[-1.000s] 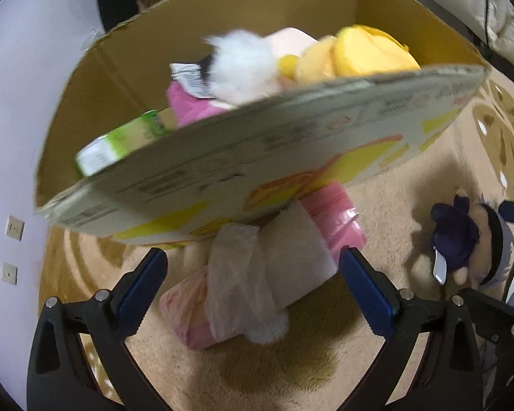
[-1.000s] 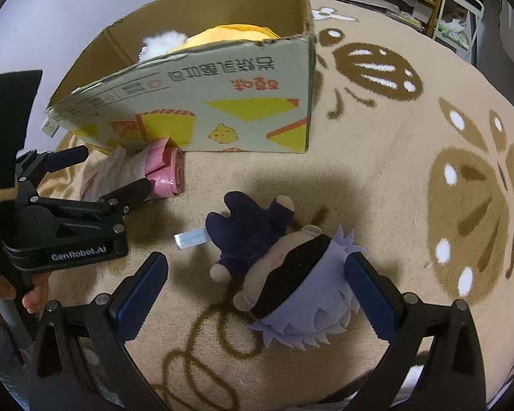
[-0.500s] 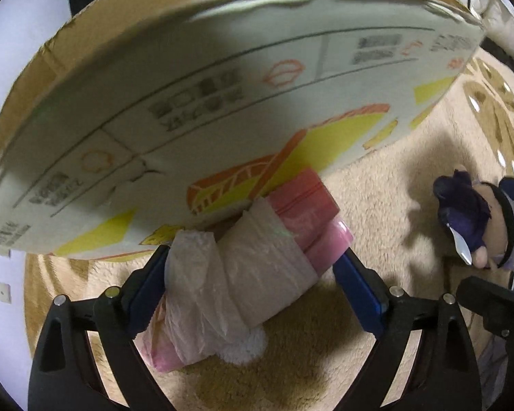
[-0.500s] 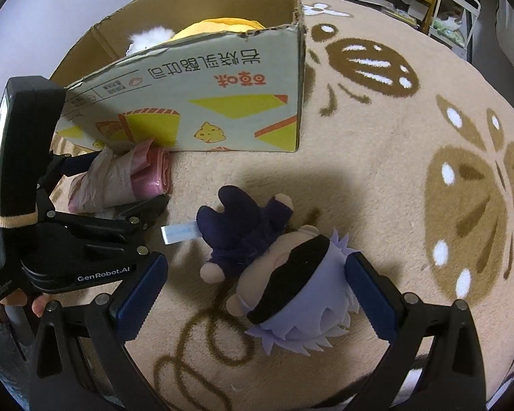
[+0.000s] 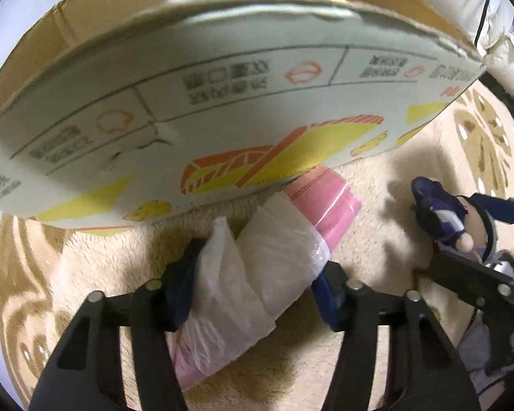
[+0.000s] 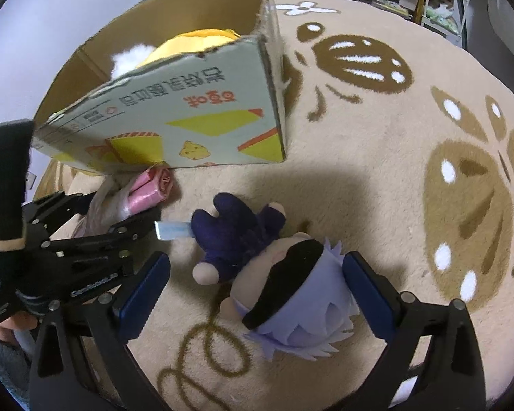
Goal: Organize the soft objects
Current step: 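Grasp the purple-haired plush doll with the right tool while the left tool grasps the pink-white roll, then lift the doll with the right tool while the left tool carries the roll over the box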
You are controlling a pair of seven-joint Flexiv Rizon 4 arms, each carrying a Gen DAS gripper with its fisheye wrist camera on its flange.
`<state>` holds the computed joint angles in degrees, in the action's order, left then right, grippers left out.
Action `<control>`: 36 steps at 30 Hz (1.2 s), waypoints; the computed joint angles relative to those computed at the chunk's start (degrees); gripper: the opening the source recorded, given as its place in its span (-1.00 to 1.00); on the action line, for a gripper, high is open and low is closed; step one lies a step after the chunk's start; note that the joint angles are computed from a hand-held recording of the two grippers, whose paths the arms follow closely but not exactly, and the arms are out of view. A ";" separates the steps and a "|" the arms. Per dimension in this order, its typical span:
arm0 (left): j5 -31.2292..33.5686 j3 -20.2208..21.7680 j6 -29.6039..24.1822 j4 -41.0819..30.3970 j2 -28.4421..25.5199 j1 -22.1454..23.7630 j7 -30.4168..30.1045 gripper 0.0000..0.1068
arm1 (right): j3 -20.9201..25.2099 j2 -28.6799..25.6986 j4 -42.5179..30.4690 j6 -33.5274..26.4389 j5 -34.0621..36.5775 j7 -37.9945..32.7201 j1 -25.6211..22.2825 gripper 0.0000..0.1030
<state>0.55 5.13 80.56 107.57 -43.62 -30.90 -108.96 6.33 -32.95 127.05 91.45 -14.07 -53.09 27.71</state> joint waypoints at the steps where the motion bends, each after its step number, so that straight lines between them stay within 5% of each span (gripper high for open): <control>1: -0.26 -0.92 0.68 1.27 0.61 1.03 0.25 -0.12 | 0.03 -0.19 -0.20 -0.26 0.11 0.12 -0.13 1.00; 5: -1.61 -1.19 0.63 3.74 2.43 1.45 -0.81 -0.37 | -1.53 -0.27 0.06 0.23 0.41 0.82 0.54 0.78; 12: 1.61 4.01 -3.37 3.78 4.26 -4.07 -7.23 -0.45 | -0.44 0.89 1.84 2.80 1.44 0.14 -1.15 0.49; 16: 2.76 3.47 -2.25 5.35 5.48 -3.07 -10.15 -0.47 | 2.62 0.68 1.18 2.30 1.29 -1.25 -3.62 0.48; 21: 4.41 3.76 -3.09 5.08 6.42 -2.56 -12.61 -0.51 | -1.47 -0.24 0.67 2.90 0.93 -0.81 0.68 0.50; 27: 7.63 4.59 -5.16 5.30 7.77 -2.91 -14.46 -0.62 | -0.45 -1.39 -0.91 1.72 0.72 -1.33 0.10 0.58; 36: 9.80 4.90 -2.63 5.65 6.83 -3.36 -18.59 -0.63 | -7.80 -2.28 -0.72 1.89 -0.53 1.19 9.07 0.46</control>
<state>10.35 10.03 77.93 113.22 -36.79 -34.26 -127.55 -1.47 -35.23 126.34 93.33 -14.60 -51.90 36.79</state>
